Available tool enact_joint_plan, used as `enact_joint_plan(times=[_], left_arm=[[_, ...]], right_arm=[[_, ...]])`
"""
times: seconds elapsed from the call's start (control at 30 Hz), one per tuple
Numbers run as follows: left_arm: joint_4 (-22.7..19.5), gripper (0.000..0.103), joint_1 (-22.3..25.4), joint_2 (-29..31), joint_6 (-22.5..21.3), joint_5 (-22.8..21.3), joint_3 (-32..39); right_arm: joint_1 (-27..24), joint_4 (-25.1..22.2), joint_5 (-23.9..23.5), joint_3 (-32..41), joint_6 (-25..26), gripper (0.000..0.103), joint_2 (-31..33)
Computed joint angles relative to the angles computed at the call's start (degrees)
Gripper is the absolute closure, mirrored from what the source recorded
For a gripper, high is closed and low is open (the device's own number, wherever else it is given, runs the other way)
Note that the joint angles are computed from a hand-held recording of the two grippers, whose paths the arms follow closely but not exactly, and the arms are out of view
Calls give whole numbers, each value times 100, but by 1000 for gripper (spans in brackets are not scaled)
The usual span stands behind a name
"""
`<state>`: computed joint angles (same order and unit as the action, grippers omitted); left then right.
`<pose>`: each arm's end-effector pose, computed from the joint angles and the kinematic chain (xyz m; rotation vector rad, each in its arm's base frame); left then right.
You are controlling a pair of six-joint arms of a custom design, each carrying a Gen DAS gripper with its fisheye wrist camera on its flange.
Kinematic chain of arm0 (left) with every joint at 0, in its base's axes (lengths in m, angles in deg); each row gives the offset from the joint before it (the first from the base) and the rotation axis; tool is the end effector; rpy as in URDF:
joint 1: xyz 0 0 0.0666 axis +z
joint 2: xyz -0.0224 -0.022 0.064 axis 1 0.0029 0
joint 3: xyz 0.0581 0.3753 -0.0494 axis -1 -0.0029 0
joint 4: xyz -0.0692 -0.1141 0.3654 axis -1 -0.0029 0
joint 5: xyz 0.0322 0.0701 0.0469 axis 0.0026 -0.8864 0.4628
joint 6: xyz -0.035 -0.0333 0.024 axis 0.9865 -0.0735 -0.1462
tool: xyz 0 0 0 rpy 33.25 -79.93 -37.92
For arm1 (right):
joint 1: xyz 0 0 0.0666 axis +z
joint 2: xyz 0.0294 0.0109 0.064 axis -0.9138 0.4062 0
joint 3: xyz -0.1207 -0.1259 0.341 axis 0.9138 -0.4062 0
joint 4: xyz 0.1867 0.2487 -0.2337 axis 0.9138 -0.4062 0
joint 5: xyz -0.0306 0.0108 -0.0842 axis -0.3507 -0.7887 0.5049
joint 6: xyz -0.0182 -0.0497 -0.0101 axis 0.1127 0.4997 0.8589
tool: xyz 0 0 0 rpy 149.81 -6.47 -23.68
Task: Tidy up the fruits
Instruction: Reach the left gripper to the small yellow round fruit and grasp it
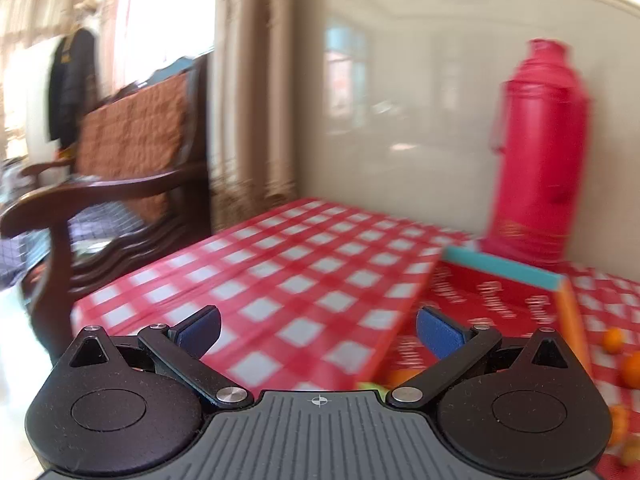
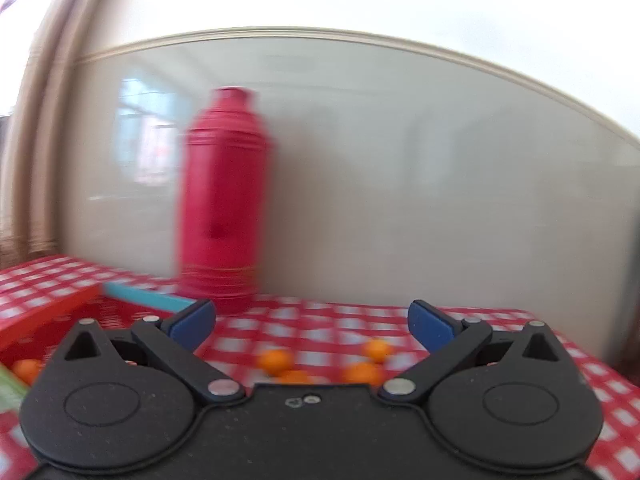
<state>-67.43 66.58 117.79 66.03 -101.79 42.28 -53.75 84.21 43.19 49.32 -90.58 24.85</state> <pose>0.5857 -0.2380 0.4206 0.0037 1.9814 0.0040 0.4790 0.0763 0.4020 0.4781 1.6675 -0.5499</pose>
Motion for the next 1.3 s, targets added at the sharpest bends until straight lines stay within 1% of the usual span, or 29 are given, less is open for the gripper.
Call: enact_joint_plan(times=[0.03,0.1,0.13,0.2,0.23,0.33,0.43,0.5,0.53,0.57,0.6,0.63,0.7,0.77,0.83,0.9,0.93,0.97,1.0,1.07,1.1,1.13,1.17,1.23,1.3], left_arm=[[180,0,-77,-69,-113,159,-113],[436,0,-234,-169,-341,516,-283],[541,0,-317,-209,-442,655,-364],[673,0,-491,-244,-682,899,-448],[722,0,-570,-263,-788,1016,-493],[874,0,-827,-287,-1176,1232,-622],[810,0,-1055,-266,-1478,1337,-668],[753,1,-1173,-235,-1641,1355,-682],[710,11,-1223,-220,-1697,1377,-683],[636,18,-1276,-199,-1737,1367,-672],[490,28,-1325,-170,-1784,1376,-631],[283,31,-1383,-112,-1800,1380,-549],[-42,32,-1442,7,-1675,1352,-381],[-178,37,-1476,68,-1610,1345,-303],[-306,46,-1475,174,-1628,1366,-175],[-515,51,-1517,234,-1533,1408,-100],[-642,52,-1532,316,-1482,1419,8],[-745,52,-1539,361,-1435,1427,70],[-798,52,-1552,428,-1390,1423,129],[-795,55,-1563,480,-1326,1409,171],[-792,62,-1566,484,-1314,1446,174],[-785,74,-1567,477,-1290,1502,160],[-761,78,-1582,456,-1294,1494,125],[-707,78,-1616,459,-1335,1426,103],[-733,78,-1620,483,-1319,1447,145]], right_arm=[[-49,-104,358,-38,-148,6,-49],[-157,-511,962,-45,-553,6,-120],[-214,-725,1181,-50,-755,6,-157],[-324,-1046,1459,-99,-1050,6,-249],[-369,-1099,1471,-155,-1103,6,-308],[-505,-1079,1212,-360,-1119,6,-514],[-627,-1112,874,-423,-1126,6,-580],[-656,-1123,742,-540,-1101,6,-727],[-660,-1107,672,-587,-1081,6,-781],[-639,-1103,630,-614,-1062,6,-827],[-656,-1077,570,-681,-1040,6,-898],[-645,-1073,557,-709,-1036,6,-935],[-589,-1051,602,-743,-1011,6,-980],[-593,-961,674,-787,-919,6,-1025],[-574,-804,1037,-858,-777,6,-1067],[-552,-536,1638,-923,-585,6,-1046],[-549,-426,1871,-945,-521,6,-1033],[-558,-328,2007,-982,-479,6,-1051],[-575,-282,2037,-1012,-487,6,-1081],[-621,-352,1882,-1065,-640,6,-1167],[-637,-426,1804,-1078,-726,6,-1195],[-648,-468,1766,-1084,-760,6,-1206],[-658,-492,1749,-1082,-754,6,-1205],[-650,-589,1743,-1062,-774,6,-1181],[-654,-645,1698,-1054,-824,6,-1181]])
